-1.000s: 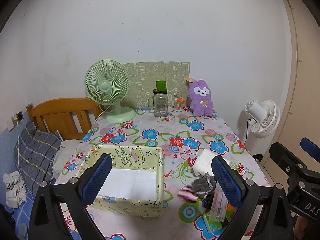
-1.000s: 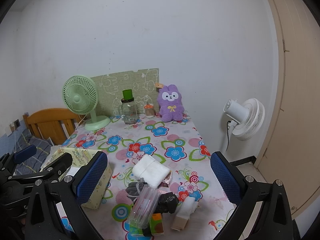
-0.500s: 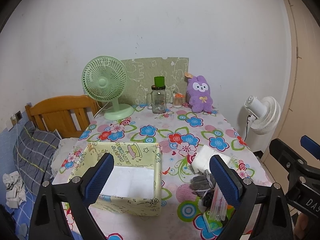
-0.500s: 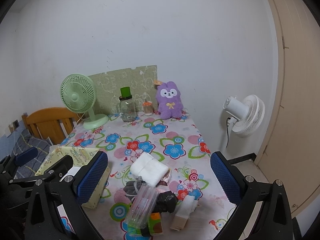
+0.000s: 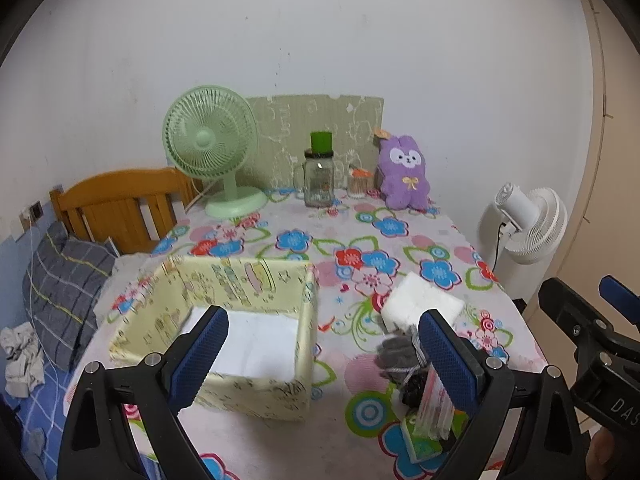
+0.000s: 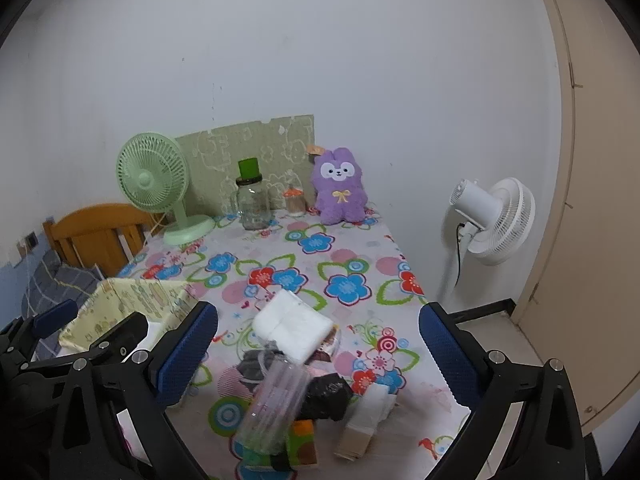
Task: Organize soft objects
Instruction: 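Grasp the clear straw bag with the left tool while the right tool grasps the black bag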
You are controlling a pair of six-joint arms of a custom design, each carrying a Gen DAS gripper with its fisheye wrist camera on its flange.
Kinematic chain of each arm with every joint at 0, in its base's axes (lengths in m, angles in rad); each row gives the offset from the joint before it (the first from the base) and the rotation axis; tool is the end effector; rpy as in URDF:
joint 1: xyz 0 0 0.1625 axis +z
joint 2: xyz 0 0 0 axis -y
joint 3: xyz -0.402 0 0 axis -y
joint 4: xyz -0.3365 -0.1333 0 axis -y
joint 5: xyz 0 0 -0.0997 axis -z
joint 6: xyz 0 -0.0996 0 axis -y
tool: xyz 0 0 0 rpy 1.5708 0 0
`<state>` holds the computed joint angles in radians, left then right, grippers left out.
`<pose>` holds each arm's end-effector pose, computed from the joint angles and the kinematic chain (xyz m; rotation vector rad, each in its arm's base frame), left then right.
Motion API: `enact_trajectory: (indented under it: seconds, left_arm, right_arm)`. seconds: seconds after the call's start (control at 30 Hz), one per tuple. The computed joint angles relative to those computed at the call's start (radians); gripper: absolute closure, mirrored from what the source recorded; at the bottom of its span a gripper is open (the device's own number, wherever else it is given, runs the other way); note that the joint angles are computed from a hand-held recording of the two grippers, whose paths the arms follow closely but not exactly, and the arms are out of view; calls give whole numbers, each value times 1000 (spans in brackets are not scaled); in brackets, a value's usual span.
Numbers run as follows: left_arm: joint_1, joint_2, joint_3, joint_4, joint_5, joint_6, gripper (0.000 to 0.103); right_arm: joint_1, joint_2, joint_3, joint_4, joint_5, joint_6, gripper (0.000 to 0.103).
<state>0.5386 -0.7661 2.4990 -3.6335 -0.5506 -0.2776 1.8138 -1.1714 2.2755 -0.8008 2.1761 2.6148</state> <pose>-0.1856 -0.3651 0.0921 0.6458 2.2086 -1.0832 0.1601 -0.3272 0.1127 0.3295 -2.0503 1.3830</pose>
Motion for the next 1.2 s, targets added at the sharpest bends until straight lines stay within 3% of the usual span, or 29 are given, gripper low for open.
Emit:
enact_trajectory:
  seconds: [0.47,1.0,1.2]
  left_arm:
    - [9,127,-22,-22,-102,9,7]
    - [56,254,-103,-22,-181,84,8]
    - [95,265,-159,58,-231,107,25]
  right_arm:
    - [-100,16,97,-143,-64,-79,2]
    - [-248,76,83,-130,-139,-53,7]
    - [-282,105,34,-70,-151,-37,10]
